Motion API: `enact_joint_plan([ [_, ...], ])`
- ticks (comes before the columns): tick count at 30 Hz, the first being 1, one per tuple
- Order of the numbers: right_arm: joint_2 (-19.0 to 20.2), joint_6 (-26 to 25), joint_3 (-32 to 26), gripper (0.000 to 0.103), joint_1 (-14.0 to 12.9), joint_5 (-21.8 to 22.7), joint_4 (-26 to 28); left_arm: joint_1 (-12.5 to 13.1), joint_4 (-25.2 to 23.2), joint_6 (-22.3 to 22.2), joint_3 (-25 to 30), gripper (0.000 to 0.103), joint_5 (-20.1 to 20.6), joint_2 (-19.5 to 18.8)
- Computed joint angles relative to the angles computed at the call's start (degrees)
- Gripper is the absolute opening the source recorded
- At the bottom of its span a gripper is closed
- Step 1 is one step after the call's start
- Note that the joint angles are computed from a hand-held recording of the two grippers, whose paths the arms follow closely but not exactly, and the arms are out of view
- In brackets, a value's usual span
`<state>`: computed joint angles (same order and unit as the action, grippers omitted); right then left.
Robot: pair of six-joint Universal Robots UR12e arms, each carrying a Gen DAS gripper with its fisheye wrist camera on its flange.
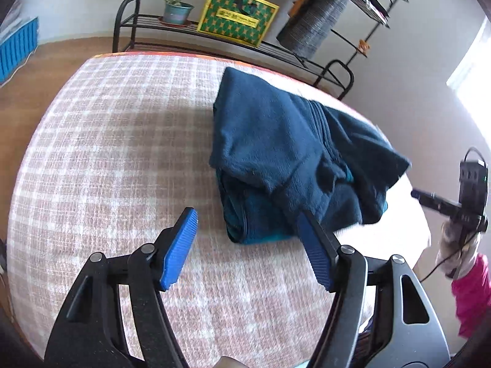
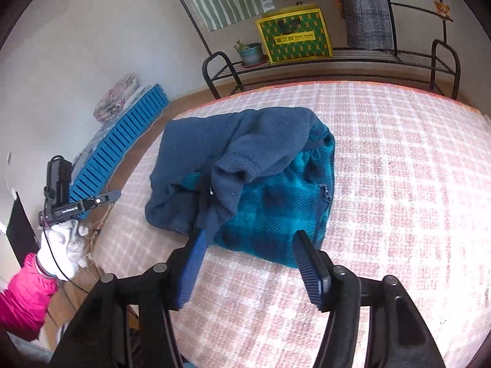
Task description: Fold large clothes
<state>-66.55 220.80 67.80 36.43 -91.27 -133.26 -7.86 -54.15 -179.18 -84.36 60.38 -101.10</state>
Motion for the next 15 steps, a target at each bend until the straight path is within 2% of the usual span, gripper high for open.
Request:
enact_joint_plan([
  [5,2.7,5.1,-1.9,0.067,-0.9,3.5,-3.2,1.3,-2.7,-9.0,5.8,0.069,-6.1,-6.4],
  [8,4.4,7.6,-2.9,0.067,-1.5,6.0,-4.2,1.5,-2.8,-13.8,7.0,0.069,-8.1,-8.9],
  [10,5.4,9.0,-3.3,0.067,-1.9,7.4,-5.1,1.7,-2.2,-15.8,6.8,0.054,-9.9,-9.9],
  [11,5.8,9.5,-3.5,0.063,-2.1,7.8,-5.0,1.7,-2.0,-16.3,6.8,0.031,-10.8,-10.2],
  [12,6.2,9.9,-3.8,0.05,-2.3,8.4,-4.4,1.7,-2.4,-15.9,6.8,0.018,-11.5,-10.4],
  [13,6.4,10.2,-3.9,0.038,-2.7,9.6,-4.1,1.5,-2.3,-15.3,7.0,0.016,-11.1,-10.5],
  [14,6.6,11.0,-3.5,0.017,-3.1,11.9,-5.0,1.3,-2.0,-14.5,6.9,0.011,-10.7,-10.2],
  [15,6.5,12.2,-2.8,0.012,-3.5,13.5,-6.5,1.1,-2.2,-13.4,7.1,0.008,-10.3,-10.0],
])
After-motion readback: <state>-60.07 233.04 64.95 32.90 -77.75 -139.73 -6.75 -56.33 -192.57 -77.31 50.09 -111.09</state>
